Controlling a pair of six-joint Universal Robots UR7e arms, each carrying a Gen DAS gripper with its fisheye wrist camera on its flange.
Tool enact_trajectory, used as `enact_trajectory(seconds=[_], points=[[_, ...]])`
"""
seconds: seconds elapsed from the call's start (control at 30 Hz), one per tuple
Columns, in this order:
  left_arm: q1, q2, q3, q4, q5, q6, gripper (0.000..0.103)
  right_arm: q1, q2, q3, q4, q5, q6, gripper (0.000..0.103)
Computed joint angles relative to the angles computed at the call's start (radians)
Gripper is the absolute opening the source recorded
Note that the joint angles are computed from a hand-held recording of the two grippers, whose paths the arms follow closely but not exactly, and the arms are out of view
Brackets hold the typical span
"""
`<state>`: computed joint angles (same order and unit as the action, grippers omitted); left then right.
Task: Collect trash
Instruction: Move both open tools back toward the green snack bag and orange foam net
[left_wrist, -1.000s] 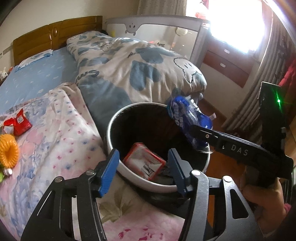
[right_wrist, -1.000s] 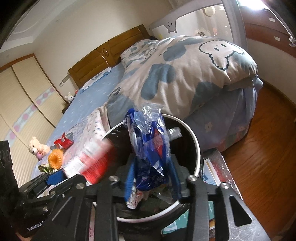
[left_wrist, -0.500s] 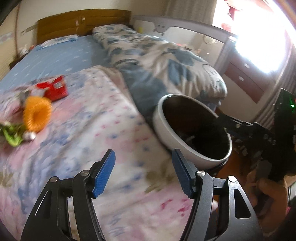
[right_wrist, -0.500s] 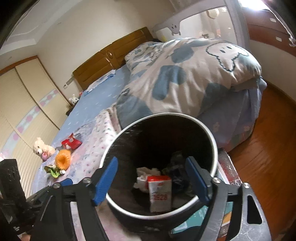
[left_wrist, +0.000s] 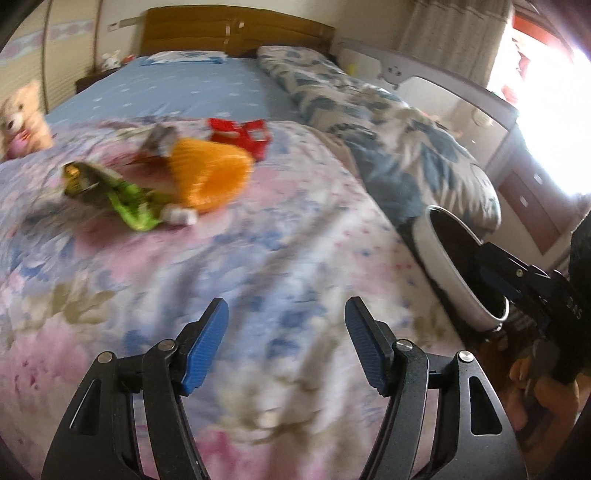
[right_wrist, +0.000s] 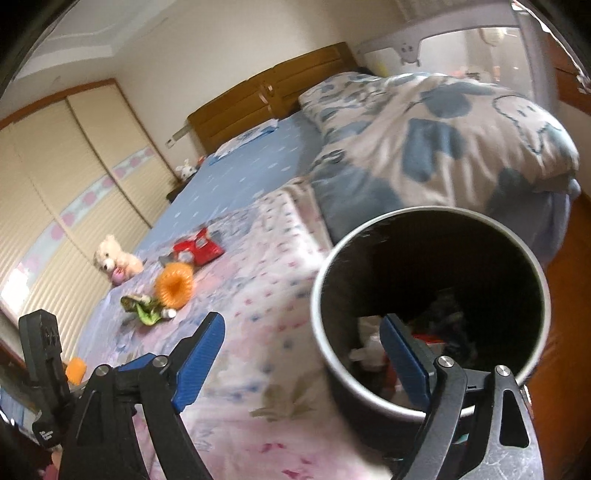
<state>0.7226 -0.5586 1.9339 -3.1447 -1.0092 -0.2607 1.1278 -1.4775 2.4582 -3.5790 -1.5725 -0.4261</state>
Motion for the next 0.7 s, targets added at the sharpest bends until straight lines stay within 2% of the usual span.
enact_trajectory(seconds=[0.4, 0.7], points=[[0.057, -0.061, 0.047, -0.026, 0.057, -0.030, 0.067, 0.101, 0.131, -0.049, -0.007, -0.037, -0.005, 0.087], [0.088, -0.080, 0.036, -0.009, 0.090, -0.039, 0.067, 0.137, 0.202, -0.097, 0.015, -0.030, 0.005, 0.087]])
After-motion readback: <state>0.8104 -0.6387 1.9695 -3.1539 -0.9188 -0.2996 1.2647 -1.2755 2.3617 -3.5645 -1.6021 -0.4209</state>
